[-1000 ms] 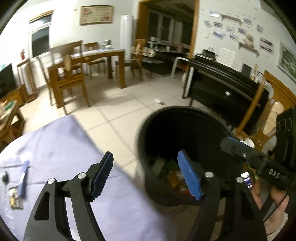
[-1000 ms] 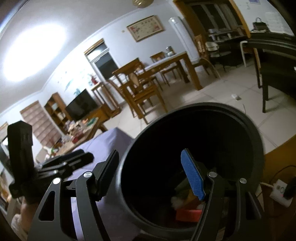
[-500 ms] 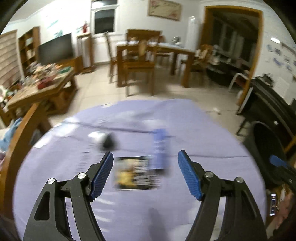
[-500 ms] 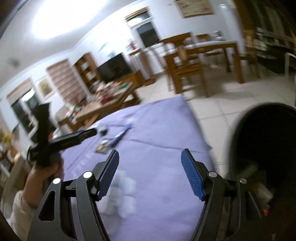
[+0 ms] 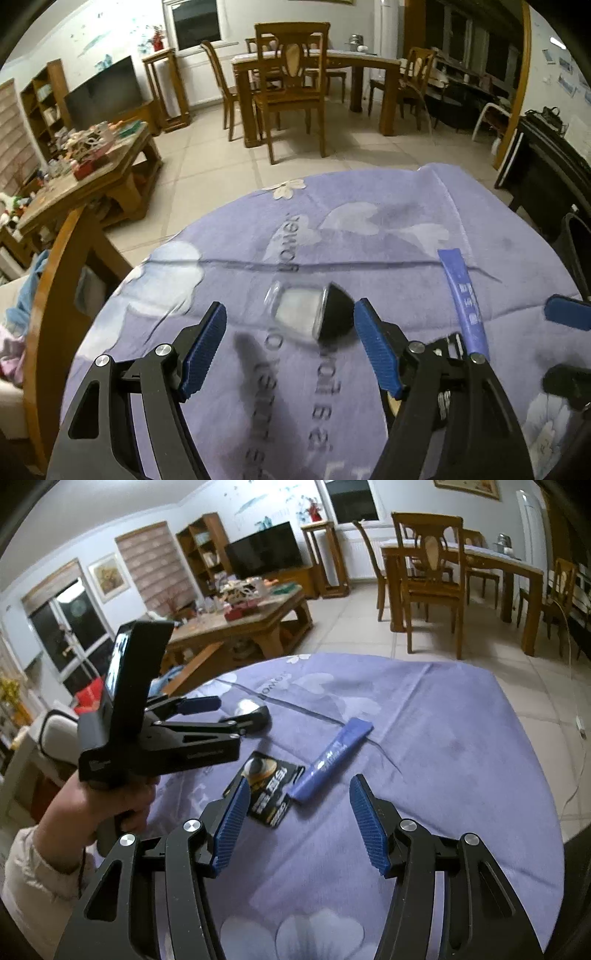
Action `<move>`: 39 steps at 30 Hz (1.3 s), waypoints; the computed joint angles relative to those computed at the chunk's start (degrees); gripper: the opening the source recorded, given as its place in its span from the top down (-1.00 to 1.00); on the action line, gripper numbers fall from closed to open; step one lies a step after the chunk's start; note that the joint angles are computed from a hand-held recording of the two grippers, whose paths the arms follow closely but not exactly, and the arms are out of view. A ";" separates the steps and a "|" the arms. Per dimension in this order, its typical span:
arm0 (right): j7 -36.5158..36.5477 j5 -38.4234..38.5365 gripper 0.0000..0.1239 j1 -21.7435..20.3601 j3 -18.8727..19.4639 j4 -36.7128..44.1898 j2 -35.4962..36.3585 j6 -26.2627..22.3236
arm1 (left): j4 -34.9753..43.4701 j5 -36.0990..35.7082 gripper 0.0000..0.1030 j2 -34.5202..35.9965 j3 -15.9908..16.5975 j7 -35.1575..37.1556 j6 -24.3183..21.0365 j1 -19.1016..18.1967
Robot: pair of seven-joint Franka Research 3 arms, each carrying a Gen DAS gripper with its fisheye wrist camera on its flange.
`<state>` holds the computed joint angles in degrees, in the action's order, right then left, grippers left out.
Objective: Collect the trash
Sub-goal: 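Grasp the clear plastic cup with the left tool while the right tool grasps the blue probiotics stick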
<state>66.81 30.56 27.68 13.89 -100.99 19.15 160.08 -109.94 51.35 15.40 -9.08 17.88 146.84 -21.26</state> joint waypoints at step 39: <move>-1.45 0.57 0.77 -4.83 3.83 -4.55 -0.58 2.30 | -12.66 1.51 0.24 -9.09 -2.52 -4.89 5.07 2.62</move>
<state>65.36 31.13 22.85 17.72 -105.53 18.56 162.38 -122.60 52.86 6.31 -11.60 12.99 151.91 -18.63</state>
